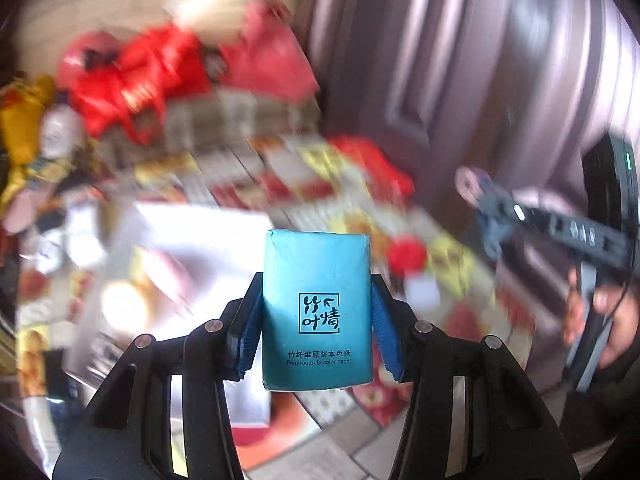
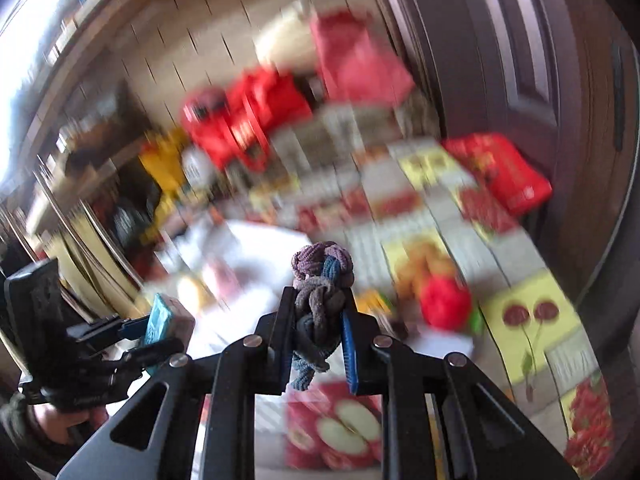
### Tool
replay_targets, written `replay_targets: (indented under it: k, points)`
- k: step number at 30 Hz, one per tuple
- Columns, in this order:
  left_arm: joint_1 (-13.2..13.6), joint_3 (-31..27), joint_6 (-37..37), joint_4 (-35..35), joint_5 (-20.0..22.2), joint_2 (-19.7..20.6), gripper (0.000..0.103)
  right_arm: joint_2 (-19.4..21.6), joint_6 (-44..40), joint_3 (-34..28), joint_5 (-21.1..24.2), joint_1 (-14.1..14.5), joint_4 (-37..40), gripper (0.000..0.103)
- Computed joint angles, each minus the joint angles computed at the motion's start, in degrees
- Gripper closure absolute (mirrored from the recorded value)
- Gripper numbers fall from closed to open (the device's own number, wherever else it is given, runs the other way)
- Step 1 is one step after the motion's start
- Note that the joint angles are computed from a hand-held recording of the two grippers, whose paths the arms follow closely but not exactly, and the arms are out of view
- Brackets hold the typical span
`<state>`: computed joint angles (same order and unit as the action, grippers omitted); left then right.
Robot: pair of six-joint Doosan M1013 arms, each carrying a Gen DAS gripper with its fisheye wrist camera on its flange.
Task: Organize soft objects
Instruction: 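Grasp and lift the teal tissue pack with the left tool while the right tool lifts the dark rope toy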
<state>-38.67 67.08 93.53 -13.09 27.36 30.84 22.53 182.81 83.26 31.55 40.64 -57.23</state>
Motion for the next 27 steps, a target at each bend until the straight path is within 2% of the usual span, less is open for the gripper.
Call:
replay_targets:
  k: [2, 5, 7, 9, 12, 18, 27]
  points:
    - [0.34, 1.35, -4.17, 4.22, -3.25, -2.01, 0.054, -0.86, 7.90, -0.18, 0.02, 0.91, -8.92, 0.084]
    - [0.36, 4.22, -16.40, 18.45, -7.79, -5.37, 0.054, -1.01, 16.54, -1.32, 3.60, 2.81, -20.86, 0.084]
    - [0.70, 5.80, -26.10, 27.85, -9.74, -7.01, 0.054, -0.92, 19.43, -2.03, 4.87, 3.49, -25.69, 0.084]
    - [1.35, 7.33, -34.74, 35.49, -10.90, -8.26, 0.054, -0.60, 21.21, -2.85, 4.60, 3.67, -28.49, 0.084]
    - [2.10, 8.53, -42.00, 41.19, -10.87, -8.80, 0.054, 0.24, 20.04, -4.25, 3.54, 3.57, -28.53, 0.084]
    - [3.33, 10.23, -43.62, 40.29, -11.41, -9.58, 0.054, 1.64, 15.70, -6.15, 0.31, 3.05, -23.30, 0.084]
    - [3.55, 9.14, -40.03, 35.68, -11.29, -8.40, 0.053, 2.27, 10.81, -7.24, -0.63, 3.17, -19.22, 0.084]
